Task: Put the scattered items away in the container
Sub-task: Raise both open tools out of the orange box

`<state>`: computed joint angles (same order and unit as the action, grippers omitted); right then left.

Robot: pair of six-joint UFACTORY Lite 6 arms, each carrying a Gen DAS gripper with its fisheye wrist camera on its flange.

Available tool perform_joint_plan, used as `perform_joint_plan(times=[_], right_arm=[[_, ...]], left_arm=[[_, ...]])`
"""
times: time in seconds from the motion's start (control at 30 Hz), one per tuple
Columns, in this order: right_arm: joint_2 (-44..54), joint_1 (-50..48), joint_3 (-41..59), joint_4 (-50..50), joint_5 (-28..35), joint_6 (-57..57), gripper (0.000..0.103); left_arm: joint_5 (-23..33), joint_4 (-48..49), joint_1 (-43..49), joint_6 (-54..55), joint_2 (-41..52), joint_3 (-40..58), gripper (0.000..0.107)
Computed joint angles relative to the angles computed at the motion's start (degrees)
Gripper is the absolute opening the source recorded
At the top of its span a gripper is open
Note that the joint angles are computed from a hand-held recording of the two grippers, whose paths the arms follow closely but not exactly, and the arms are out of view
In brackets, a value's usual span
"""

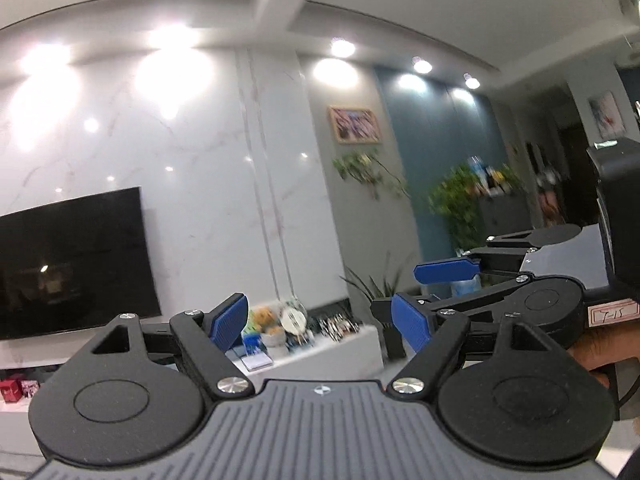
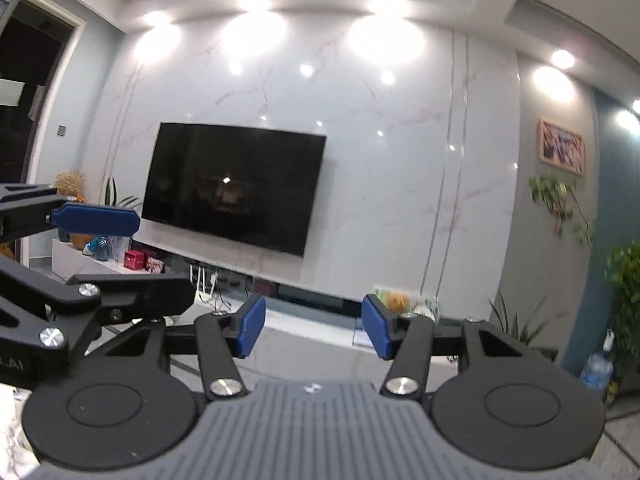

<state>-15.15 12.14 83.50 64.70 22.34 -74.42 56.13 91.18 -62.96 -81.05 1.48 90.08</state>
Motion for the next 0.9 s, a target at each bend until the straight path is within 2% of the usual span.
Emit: perform_joint_plan(times=[0.13, 0.27, 0.4, 0.57, 0.67, 0.77, 0.9], right_arm=[[5.75, 5.36, 6.76, -11.68, -2.80, 11.31, 0.059], [11.24, 8.08, 9.10, -18.21, -4.30, 18.34, 0.060], [17.11, 8.78, 9.51, -21.56, -4.19, 22.26, 0.060], [23.28, 8.85, 8.18, -18.83, -3.25, 19.93, 0.059], [26.64, 9.09, 6.10, -17.95, -4.66, 18.79, 0.058], [31.16, 10.41, 5.36, -21.34, -6.79, 22.79, 0.053], [36.87, 11.98, 3.29, -18.70, -10.60, 22.68, 0.052]], left_arm=[[0.48, 2.34, 1.79, -4.58, -1.92, -3.42, 0.093], [-4.15, 2.37, 7.19, -10.70, -2.43, -7.93, 0.093], [-10.81, -3.89, 13.46, -10.13, -2.90, -11.03, 0.093], [-17.89, -4.68, 19.86, -13.82, -1.57, -16.44, 0.093], [-24.69, -0.73, 24.78, -21.70, -1.83, -22.46, 0.093], [-31.02, 1.67, 29.82, -26.20, -0.33, -26.10, 0.093], [-33.35, 9.18, 33.55, -33.50, 1.27, -31.12, 0.092]])
